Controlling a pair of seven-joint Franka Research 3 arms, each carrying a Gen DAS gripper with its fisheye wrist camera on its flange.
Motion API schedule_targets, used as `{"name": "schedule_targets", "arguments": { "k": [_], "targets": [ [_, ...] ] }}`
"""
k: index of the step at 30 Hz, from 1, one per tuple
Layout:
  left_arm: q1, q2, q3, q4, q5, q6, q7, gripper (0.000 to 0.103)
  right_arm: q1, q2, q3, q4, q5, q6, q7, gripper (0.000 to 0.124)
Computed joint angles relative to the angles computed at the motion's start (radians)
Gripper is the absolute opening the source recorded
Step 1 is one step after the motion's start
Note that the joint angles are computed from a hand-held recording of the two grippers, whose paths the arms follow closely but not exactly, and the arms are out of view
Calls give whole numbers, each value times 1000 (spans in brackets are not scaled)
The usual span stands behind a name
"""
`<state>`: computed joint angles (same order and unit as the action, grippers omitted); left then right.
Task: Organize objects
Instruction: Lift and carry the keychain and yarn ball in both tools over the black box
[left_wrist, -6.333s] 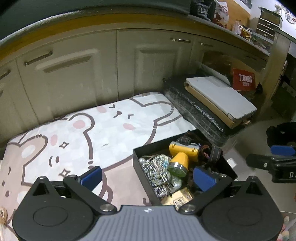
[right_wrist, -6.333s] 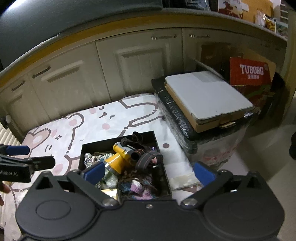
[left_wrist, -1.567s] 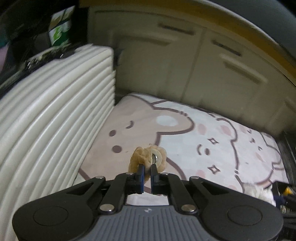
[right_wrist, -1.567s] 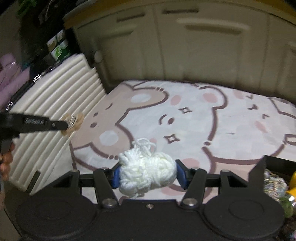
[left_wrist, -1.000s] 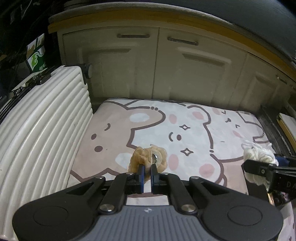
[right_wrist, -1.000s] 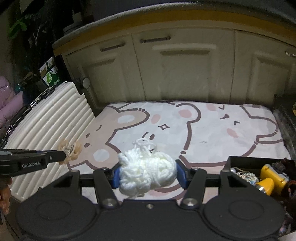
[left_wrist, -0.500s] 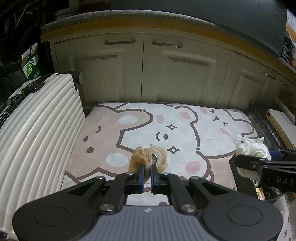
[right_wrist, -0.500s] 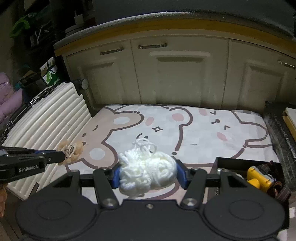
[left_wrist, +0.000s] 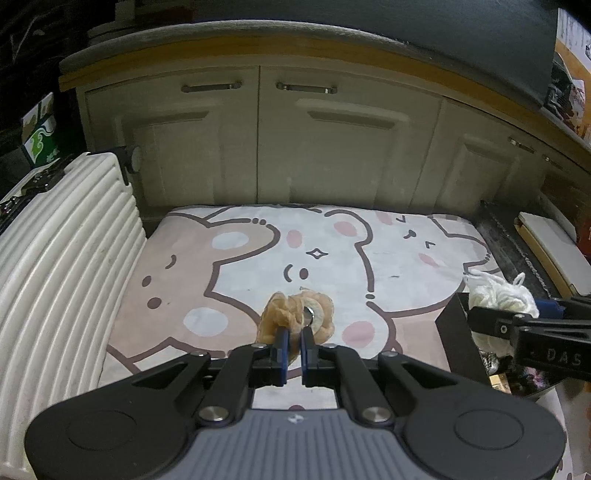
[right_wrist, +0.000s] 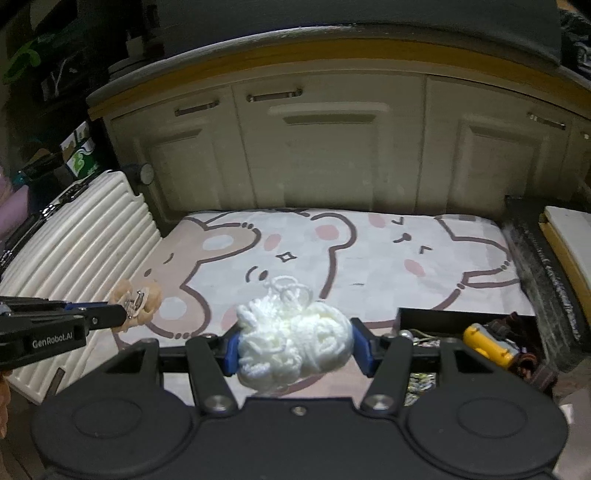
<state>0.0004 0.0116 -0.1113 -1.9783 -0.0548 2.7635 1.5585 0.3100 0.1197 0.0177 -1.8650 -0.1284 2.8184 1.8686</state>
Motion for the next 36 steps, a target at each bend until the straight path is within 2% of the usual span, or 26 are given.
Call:
{"name": "schedule_targets", "arguments": {
  "k": [6, 18, 25, 31, 36],
  "targets": [
    [-14, 19, -15, 19, -9, -2, 8, 6, -5, -32, -23, -28, -109, -16, 102, 59],
    [-47, 57, -52, 57, -55, -4, 43, 6, -83, -105, -10, -107, -173, -22, 178, 59],
    [-65, 70, -80, 67, -115, 9, 107, 6, -140, -150, -6, -155, -256, -14, 277, 59],
    [-77, 88, -108, 82, -214, 15, 205, 6, -187, -170, -6, -192, -214, 4, 284, 59],
    [-84, 113, -120, 105, -244, 4, 239, 6, -188, -155, -13, -196, -25, -20, 128, 59]
  ]
}}
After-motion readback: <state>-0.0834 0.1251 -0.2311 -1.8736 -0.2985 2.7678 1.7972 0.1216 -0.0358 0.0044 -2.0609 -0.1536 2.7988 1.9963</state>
